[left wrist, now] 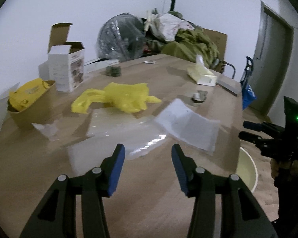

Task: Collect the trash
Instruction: 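Bring both grippers back over the table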

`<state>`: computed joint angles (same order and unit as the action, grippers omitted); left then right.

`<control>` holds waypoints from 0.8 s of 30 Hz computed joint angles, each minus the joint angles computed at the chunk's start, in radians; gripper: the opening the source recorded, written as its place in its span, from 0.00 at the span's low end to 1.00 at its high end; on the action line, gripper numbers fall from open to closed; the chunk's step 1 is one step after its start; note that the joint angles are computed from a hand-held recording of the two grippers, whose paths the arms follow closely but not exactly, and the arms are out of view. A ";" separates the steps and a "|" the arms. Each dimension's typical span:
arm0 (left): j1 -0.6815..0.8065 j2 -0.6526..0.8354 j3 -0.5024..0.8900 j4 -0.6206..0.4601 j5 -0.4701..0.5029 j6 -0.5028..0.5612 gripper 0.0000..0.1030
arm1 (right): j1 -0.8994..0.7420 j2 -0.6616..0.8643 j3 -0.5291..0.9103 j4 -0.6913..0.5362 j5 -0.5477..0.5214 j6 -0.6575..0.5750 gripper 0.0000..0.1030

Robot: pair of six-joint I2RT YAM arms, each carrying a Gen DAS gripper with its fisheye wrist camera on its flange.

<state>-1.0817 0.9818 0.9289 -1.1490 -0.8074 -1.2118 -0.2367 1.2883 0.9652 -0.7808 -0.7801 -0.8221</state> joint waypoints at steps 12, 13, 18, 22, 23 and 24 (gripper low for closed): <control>0.285 -0.037 -0.013 0.166 0.137 0.283 0.54 | 0.132 0.131 0.089 0.127 0.034 0.167 0.54; 0.306 -0.034 -0.012 0.181 0.149 0.303 0.55 | 0.141 0.146 0.102 0.136 0.037 0.180 0.54; 0.404 -0.005 0.006 0.251 0.210 0.399 0.63 | 0.173 0.219 0.174 0.157 0.047 0.222 0.54; 0.485 0.025 0.024 0.295 0.262 0.461 0.69 | 0.201 0.279 0.241 0.166 0.061 0.247 0.54; 0.502 0.037 0.031 0.305 0.273 0.475 0.70 | 0.211 0.301 0.263 0.168 0.067 0.256 0.54; 0.519 0.048 0.037 0.314 0.285 0.488 0.71 | 0.217 0.314 0.278 0.169 0.072 0.263 0.54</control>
<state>-0.5628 1.0296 0.9655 -0.8350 -0.5225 -0.7241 -0.0192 1.6027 1.2427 -0.6115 -0.7076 -0.5592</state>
